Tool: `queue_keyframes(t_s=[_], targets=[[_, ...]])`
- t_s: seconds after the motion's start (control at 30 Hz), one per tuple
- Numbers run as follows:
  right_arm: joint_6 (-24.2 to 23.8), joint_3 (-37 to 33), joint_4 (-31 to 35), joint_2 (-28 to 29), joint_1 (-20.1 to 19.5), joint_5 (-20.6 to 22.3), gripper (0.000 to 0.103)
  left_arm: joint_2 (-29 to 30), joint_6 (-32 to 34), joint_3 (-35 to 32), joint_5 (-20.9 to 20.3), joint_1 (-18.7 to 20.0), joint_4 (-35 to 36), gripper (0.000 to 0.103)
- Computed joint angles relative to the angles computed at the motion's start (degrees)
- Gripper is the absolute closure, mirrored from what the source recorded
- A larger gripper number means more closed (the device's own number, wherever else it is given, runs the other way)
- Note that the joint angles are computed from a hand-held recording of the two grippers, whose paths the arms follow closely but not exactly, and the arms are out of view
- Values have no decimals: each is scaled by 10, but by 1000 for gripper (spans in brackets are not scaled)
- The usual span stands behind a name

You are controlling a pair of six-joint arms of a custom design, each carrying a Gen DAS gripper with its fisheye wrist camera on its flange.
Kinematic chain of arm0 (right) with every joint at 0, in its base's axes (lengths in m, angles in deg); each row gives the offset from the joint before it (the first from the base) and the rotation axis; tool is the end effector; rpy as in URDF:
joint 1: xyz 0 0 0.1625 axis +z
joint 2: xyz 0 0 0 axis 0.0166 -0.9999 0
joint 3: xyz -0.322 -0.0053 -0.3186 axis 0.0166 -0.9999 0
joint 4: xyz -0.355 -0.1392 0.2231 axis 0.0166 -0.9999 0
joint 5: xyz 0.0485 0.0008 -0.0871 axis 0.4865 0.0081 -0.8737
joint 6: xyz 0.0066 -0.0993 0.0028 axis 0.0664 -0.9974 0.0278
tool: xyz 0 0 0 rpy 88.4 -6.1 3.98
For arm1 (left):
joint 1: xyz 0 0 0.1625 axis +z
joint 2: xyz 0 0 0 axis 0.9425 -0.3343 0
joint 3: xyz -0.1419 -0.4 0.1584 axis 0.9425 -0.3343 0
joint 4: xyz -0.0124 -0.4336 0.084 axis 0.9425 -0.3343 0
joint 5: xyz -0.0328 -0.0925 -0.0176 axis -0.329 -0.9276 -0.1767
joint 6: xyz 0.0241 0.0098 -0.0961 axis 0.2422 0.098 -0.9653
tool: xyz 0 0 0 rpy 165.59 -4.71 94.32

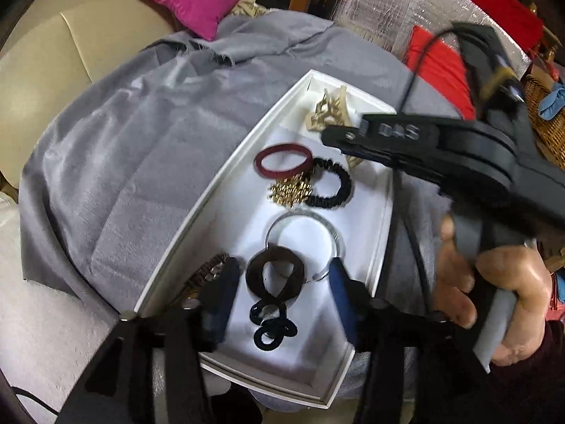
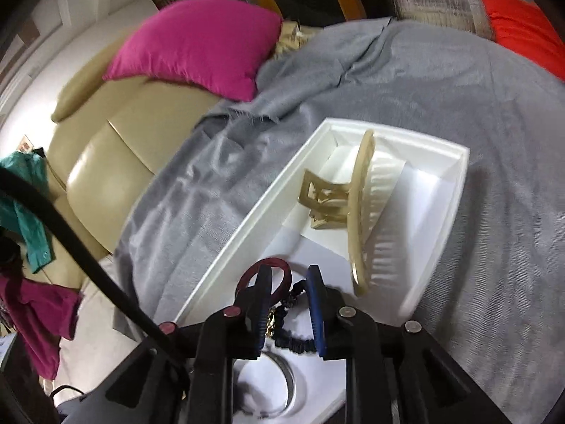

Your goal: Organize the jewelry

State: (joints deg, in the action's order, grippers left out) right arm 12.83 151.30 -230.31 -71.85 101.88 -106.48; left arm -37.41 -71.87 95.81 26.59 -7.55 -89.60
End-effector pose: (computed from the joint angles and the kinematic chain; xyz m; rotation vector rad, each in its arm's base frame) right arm 0.2796 -0.7792 0.0317 0.4081 -2.6819 0.7813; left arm -0.1228 -0.6672 0.2010 0.3009 2.5111 -0.6961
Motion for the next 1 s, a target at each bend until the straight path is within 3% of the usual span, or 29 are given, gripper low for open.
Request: queue_keyframes(t_s=[0.13,0.37,0.43,0.63,0.8,1.0], targets=[[-13,55,-34,-40,5,-10,81,-3,33,20,40,-16,-61,35],[-47,174,-64,-136,24,-50,81,-2,112,63,197,-73,-189,27],[-51,208,-73,-163,32,-57,81,-14,117,79,219,-86,-201,21],[-61,284,-105,-210,67,-77,81,-64,104,133,282,-136,-216,20],[-66,340,-162,-232,99,-86,59,-80,143,165,354,-175,-269,10],[-82,379,-244,-236,142,-131,59,-108,148,191,398,-213,-275,10]])
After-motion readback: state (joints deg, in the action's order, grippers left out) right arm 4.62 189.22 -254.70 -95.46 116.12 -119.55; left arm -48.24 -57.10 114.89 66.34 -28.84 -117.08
